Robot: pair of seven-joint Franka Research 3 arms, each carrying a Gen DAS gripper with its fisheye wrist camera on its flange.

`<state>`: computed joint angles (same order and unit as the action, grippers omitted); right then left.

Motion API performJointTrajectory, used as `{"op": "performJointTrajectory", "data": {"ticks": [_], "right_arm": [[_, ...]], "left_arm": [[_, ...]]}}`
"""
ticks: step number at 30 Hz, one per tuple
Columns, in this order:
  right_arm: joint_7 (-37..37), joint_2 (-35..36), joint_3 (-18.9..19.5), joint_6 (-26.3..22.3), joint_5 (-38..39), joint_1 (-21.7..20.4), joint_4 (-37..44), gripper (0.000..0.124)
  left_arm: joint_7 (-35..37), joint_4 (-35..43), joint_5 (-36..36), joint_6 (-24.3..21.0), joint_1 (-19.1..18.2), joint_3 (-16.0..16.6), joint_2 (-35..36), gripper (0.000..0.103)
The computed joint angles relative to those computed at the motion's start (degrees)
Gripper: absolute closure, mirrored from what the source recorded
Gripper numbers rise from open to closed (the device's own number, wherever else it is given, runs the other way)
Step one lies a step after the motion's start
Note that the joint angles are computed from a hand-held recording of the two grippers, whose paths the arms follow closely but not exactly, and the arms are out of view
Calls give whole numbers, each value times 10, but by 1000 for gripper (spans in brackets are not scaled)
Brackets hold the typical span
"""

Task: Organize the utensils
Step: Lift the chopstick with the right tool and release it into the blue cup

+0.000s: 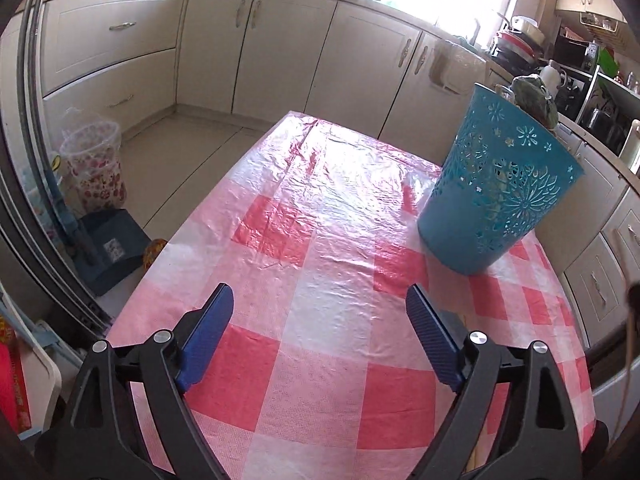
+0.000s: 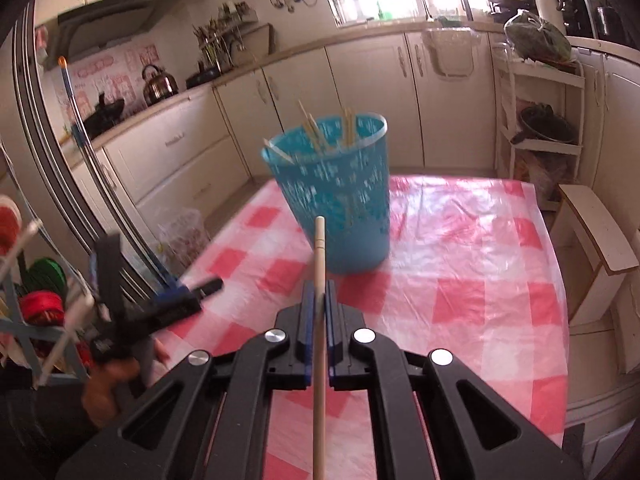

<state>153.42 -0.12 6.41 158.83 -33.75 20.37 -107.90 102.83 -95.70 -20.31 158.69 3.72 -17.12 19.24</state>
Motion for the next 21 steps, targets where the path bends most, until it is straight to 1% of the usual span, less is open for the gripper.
{"op": "performJointTrajectory", "data": {"ticks": [3, 4, 6, 9, 12, 13, 16, 19, 21], "right_arm": [[47, 17, -14, 56, -45, -11, 42, 118], [60, 29, -20, 63, -59, -12, 66, 118], [64, 69, -37, 79, -68, -8, 127, 118], [83, 141, -78, 79, -99, 14, 241, 118], [89, 215, -118, 64, -101, 34, 352, 118], [84, 242, -127, 49, -91, 37, 392, 118], [32, 314, -134, -12, -39, 35, 497, 118], [-9, 354, -140, -55, 4, 38, 553, 118], [-28, 364, -148, -71, 23, 44, 564, 118]], "left_arm": [[8, -4, -1, 8, 0, -4, -2, 19], [9, -5, 0, 8, -1, -4, -2, 19], [13, -6, 1, 10, -1, -5, -3, 19], [19, -9, -4, 14, 1, -8, -4, 19], [27, -12, -15, 20, 6, -12, -5, 19], [31, -13, -20, 22, 7, -14, -6, 19], [43, -16, -31, 25, 10, -19, -7, 19], [57, -16, -43, 24, 13, -24, -8, 19], [62, -14, -51, 22, 14, -24, -7, 19]]}}
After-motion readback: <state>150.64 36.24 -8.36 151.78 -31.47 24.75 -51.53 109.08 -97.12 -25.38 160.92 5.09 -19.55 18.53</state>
